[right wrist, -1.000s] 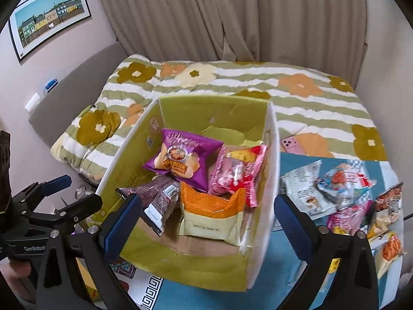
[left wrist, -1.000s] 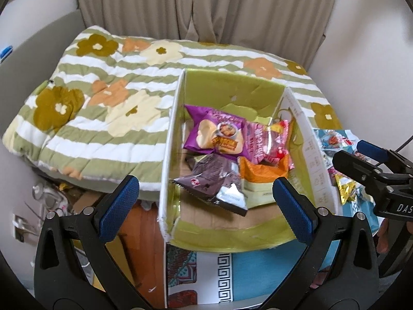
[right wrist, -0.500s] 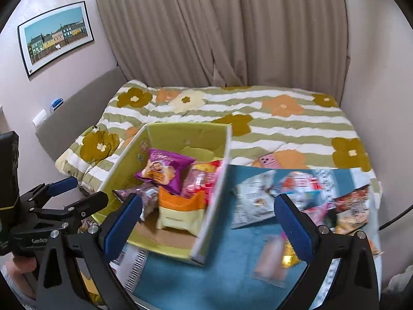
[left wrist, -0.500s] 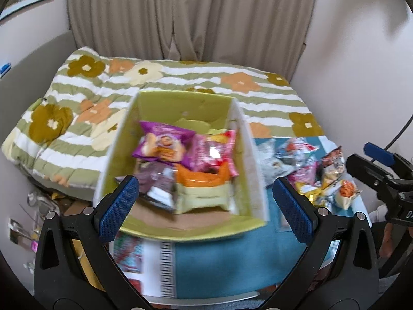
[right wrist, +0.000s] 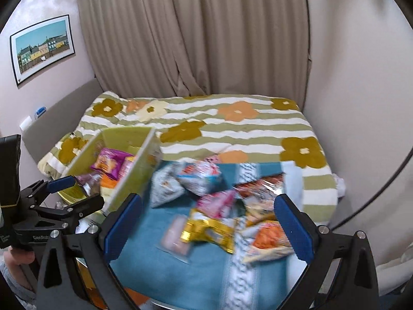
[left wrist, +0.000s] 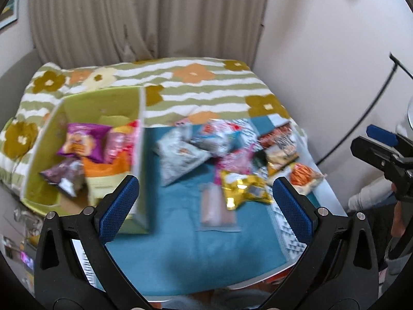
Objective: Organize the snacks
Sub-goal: 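Withdraw both tools from the box back over the remaining snacks, then grasp the yellow bag with the left tool while the right tool grasps the cheese-stick bag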
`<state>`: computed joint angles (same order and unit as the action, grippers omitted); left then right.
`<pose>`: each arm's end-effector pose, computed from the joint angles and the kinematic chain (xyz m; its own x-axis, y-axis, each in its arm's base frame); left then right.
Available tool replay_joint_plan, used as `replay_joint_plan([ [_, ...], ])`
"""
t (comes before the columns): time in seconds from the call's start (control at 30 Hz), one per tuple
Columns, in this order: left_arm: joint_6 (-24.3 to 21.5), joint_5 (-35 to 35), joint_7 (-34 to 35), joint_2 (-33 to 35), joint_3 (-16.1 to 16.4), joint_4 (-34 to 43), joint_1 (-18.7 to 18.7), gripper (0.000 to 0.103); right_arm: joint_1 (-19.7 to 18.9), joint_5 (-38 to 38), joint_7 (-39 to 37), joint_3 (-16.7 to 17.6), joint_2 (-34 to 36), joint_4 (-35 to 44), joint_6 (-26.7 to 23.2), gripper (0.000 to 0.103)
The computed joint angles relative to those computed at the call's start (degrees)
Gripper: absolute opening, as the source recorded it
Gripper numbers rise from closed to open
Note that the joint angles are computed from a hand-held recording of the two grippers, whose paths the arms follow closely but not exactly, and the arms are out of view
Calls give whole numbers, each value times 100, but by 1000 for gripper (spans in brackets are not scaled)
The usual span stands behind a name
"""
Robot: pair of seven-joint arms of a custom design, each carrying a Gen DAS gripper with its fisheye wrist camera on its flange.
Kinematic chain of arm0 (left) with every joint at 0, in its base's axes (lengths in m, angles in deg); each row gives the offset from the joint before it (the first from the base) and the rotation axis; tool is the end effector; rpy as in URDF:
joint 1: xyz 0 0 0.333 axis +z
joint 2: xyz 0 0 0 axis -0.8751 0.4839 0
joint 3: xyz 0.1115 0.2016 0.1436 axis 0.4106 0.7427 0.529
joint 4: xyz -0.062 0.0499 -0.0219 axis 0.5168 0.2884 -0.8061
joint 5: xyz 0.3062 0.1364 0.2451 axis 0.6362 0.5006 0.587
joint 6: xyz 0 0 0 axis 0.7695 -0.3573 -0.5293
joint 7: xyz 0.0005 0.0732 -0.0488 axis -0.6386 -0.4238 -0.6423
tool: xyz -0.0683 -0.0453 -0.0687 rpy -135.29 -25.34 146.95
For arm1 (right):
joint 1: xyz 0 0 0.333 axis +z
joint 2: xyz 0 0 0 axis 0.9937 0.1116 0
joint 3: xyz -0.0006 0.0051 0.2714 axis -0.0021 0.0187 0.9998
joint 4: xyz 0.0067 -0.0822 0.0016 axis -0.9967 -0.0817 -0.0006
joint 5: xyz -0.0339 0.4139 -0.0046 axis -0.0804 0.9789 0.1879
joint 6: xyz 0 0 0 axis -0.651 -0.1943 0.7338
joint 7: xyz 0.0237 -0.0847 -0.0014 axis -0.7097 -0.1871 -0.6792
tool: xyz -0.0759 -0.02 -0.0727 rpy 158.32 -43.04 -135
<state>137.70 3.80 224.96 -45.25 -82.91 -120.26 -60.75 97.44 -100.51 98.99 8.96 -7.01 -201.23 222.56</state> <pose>0.6648 -0.1151 0.4423 -0.6488 -0.7522 0.1147 -0.6025 0.4158 -0.6812 0.5324 0.2207 0.4657 -0.3100 -0.9474 -0.0789 -0.6010 0.2596 -0.7559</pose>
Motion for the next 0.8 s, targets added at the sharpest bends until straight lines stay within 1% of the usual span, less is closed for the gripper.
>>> replay_joint_plan([
  [0.13, 96, 192, 173, -47, -92, -198, -182, 102, -121, 225, -188, -106, -428, -580, 137, 102],
  [0.2, 106, 296, 311, 4, -133, -210, -262, 102, -219, 281, -170, -103, -562, -800, 206, 102],
  [0.3, 168, 669, 470, 175, -164, -158, -426, 102, -354, 532, -276, -162, -573, -991, 427, 102],
  [0.43, 157, 1272, 675, 661, -190, 201, -602, 102, -484, 827, -499, -229, -403, -1066, 565, 102],
  [0.53, 265, 1689, 929, 1030, -230, 452, -711, 102, -547, 1024, -695, -302, -159, -1020, 661, 102],
  [0.6, 286, 2001, 1023, 1283, -232, 646, -804, 99, -541, 1269, -954, -370, 46, -927, 634, 102],
  [0.63, 217, 2156, 1074, 1426, -232, 782, -847, 97, -533, 1441, -1117, -419, 154, -885, 664, 102],
  [0.8, 73, 2724, 1391, 1909, -246, 1223, -1000, 95, -522, 1834, -1500, -534, 568, -658, 705, 102],
])
